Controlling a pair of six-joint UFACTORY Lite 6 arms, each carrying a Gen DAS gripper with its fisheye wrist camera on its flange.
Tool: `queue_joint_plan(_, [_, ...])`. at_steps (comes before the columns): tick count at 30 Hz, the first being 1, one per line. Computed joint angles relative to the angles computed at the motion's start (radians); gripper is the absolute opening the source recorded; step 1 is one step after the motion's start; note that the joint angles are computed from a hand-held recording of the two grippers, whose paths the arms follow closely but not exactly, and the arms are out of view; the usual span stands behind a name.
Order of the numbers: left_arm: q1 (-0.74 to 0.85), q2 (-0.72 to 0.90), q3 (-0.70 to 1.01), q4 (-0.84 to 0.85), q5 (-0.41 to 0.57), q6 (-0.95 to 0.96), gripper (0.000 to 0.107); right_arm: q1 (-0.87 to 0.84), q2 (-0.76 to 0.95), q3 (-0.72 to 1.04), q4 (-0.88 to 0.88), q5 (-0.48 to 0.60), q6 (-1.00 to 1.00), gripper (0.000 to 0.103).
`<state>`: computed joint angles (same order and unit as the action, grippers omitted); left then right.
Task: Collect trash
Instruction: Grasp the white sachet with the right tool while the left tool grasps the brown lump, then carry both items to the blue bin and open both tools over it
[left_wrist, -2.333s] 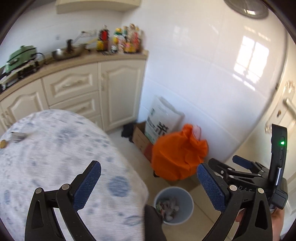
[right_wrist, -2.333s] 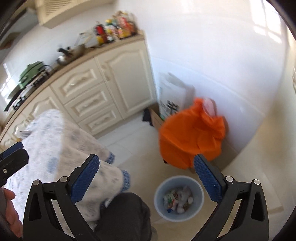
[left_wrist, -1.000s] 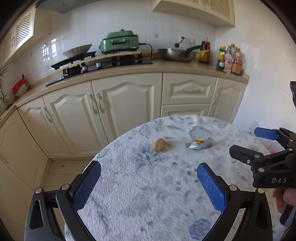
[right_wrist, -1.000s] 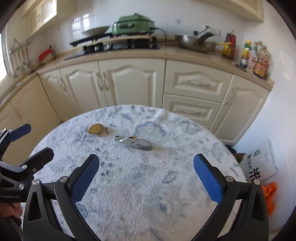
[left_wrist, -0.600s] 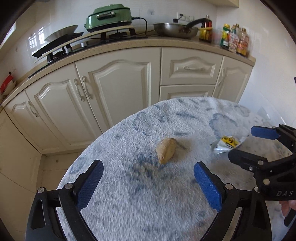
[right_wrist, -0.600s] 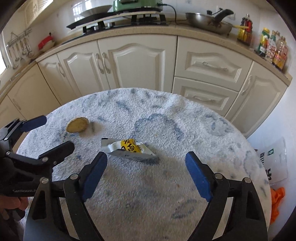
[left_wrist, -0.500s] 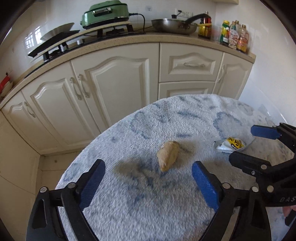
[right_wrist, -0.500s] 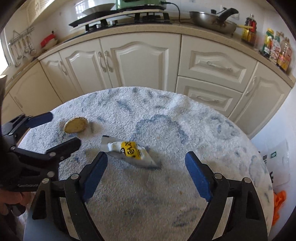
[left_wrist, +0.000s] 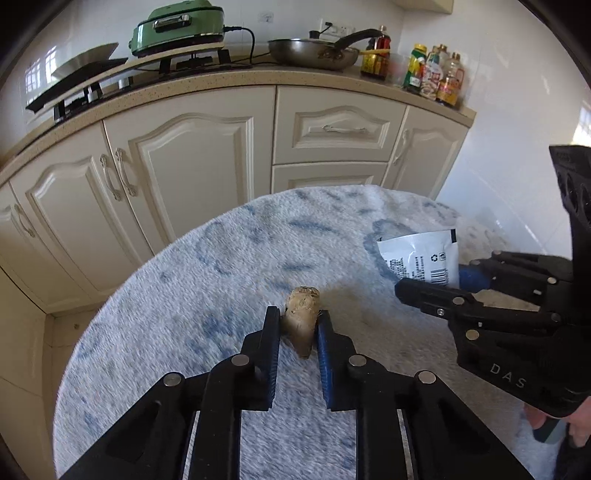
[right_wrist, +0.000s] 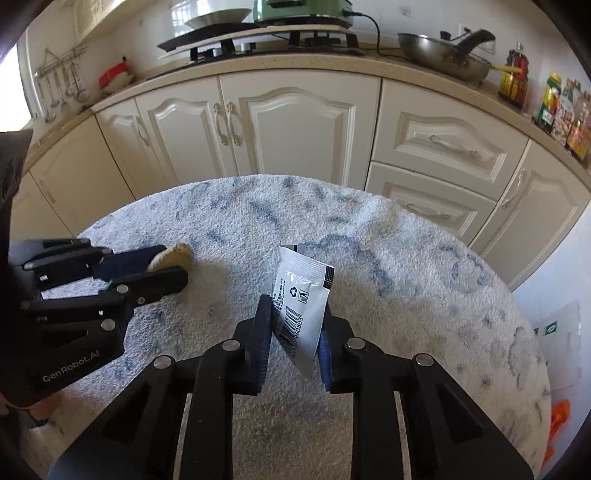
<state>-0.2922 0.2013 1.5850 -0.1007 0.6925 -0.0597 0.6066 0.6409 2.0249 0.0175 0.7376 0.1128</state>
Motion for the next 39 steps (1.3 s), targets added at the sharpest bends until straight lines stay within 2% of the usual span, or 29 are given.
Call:
queue_joint_plan(4, [0.016, -0.049, -0.051, -0.056, 0.003, 0.020, 0.014, -0.015, -0.095, -0.124, 0.040, -0.039, -0.004, 0.021])
queue_joint_plan(11, [-0.046, -0.210, -0.173, -0.007, -0.007, -0.070, 0.014, -0.021, -0.335, -0.381, 0.046, -0.092, 0.009, 0.021])
queue_joint_plan(16, [-0.203, -0.420, -0.291, 0.148, 0.017, -0.316, 0.014, -0.008, -0.528, -0.550, 0.005, -0.105, 0.046, 0.021])
queue_joint_plan(18, [-0.294, -0.490, -0.316, 0.279, 0.046, -0.466, 0.014, -0.008, -0.612, -0.612, -0.014, -0.097, 0.063, 0.021])
queue_joint_plan(23, [-0.593, -0.591, -0.312, 0.570, 0.168, -0.839, 0.015, -0.014, -0.834, -0.743, -0.031, -0.064, 0.084, 0.021])
queue_joint_plan(30, [-1.137, -0.571, -0.200, 0.972, 0.533, -1.274, 0.015, 0.029, -1.114, -0.823, -0.110, 0.038, 0.166, 0.021])
queue_joint_plan(32, [-1.269, -0.526, -0.145, 1.037, 0.622, -1.346, 0.015, 0.028, -1.184, -0.833, -0.119, 0.075, 0.174, 0.021])
queue_joint_plan(36, [-1.425, -0.428, -0.039, 1.106, 0.719, -1.417, 0.015, -0.030, -1.310, -0.839, -0.091, 0.155, 0.131, 0.021])
queue_joint_plan(39, [-1.500, -0.336, 0.064, 1.141, 0.765, -1.436, 0.015, -0.218, -1.396, -0.834, 0.071, 0.223, -0.053, 0.021])
